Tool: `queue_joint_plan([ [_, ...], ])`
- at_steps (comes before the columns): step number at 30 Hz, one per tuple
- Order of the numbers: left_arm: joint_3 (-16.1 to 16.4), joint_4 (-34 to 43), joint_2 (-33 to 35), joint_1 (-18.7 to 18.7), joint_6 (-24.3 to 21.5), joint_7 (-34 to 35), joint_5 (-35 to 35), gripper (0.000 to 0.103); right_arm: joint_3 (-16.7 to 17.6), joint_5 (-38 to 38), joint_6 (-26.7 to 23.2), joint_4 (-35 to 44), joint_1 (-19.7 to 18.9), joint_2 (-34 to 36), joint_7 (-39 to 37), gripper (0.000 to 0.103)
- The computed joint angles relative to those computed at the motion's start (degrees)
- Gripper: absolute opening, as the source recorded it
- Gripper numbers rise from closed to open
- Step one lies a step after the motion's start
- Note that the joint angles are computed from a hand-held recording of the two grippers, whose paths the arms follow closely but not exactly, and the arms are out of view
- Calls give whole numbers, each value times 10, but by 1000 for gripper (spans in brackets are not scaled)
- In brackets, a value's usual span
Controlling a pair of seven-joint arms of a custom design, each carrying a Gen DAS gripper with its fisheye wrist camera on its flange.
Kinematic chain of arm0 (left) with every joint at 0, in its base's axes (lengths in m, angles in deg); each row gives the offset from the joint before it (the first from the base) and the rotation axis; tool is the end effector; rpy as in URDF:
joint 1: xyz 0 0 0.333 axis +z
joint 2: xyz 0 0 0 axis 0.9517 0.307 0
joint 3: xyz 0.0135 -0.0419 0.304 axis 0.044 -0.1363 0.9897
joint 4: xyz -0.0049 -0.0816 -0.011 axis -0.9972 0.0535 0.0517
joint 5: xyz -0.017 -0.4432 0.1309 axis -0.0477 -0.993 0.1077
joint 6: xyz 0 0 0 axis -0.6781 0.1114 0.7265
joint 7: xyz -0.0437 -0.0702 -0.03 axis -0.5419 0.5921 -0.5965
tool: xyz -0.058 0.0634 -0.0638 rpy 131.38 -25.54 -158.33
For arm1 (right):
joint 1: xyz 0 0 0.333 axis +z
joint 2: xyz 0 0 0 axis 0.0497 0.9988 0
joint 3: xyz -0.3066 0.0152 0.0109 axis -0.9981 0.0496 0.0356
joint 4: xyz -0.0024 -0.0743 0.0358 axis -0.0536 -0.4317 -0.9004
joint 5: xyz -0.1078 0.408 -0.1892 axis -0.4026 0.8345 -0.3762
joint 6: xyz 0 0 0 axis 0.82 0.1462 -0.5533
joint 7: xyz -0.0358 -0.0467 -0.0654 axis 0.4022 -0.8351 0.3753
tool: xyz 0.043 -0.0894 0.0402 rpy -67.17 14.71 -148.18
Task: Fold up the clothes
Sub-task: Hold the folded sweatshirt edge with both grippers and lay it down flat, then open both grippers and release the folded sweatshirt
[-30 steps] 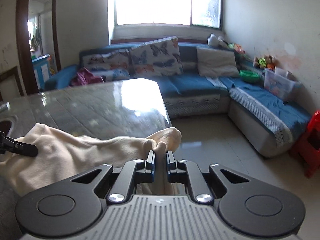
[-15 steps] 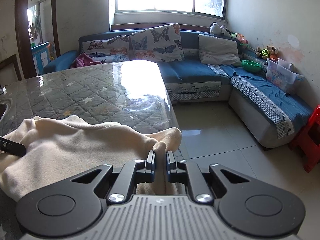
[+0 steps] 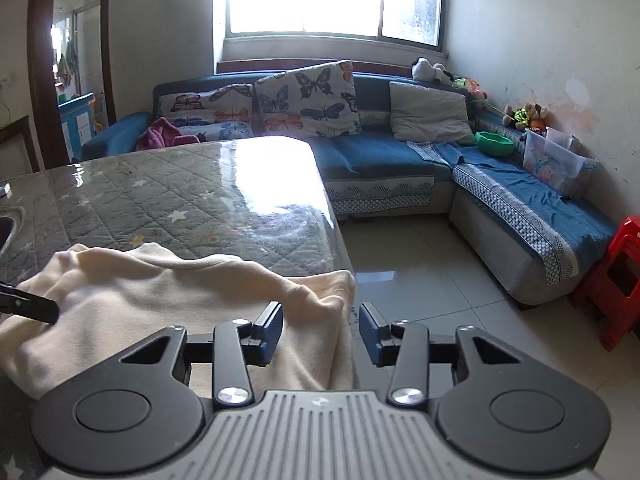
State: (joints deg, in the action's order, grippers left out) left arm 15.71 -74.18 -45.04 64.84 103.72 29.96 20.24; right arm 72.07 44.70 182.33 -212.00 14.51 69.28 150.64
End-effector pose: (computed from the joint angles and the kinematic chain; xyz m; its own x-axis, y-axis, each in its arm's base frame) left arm 0.4594 -0.0901 0.4974 0.0015 -0.9399 0.3415 -0.7729 -0.2178 -0.5960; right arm 0.4793 0.2068 0.4286 0.3288 -0.9442 0.0208 -0.5593 -0.2125 -0.8012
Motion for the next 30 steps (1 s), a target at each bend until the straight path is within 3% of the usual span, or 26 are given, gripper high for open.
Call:
queue_joint_plan([
  [4,-7,-8,-11,5,1,-7,9,49,-19,12,7,-15,29,-13,-8,63],
  [6,-10,-13,-16,8,1,-11,15,52,-25,17,10,-19,37,-17,-12,78],
  [12,-19,-29,-34,11,9,-19,33,59,10,22,21,-36,13,-30,6,100],
  [21,-31,-64,-70,14,36,-26,62,81,137,23,51,-65,-105,-68,61,103],
  [26,-42,-83,-90,18,52,-23,86,90,153,29,71,-89,-118,-92,71,103],
  [30,-48,-90,-96,22,53,-28,98,90,152,42,85,-102,-116,-101,63,103],
])
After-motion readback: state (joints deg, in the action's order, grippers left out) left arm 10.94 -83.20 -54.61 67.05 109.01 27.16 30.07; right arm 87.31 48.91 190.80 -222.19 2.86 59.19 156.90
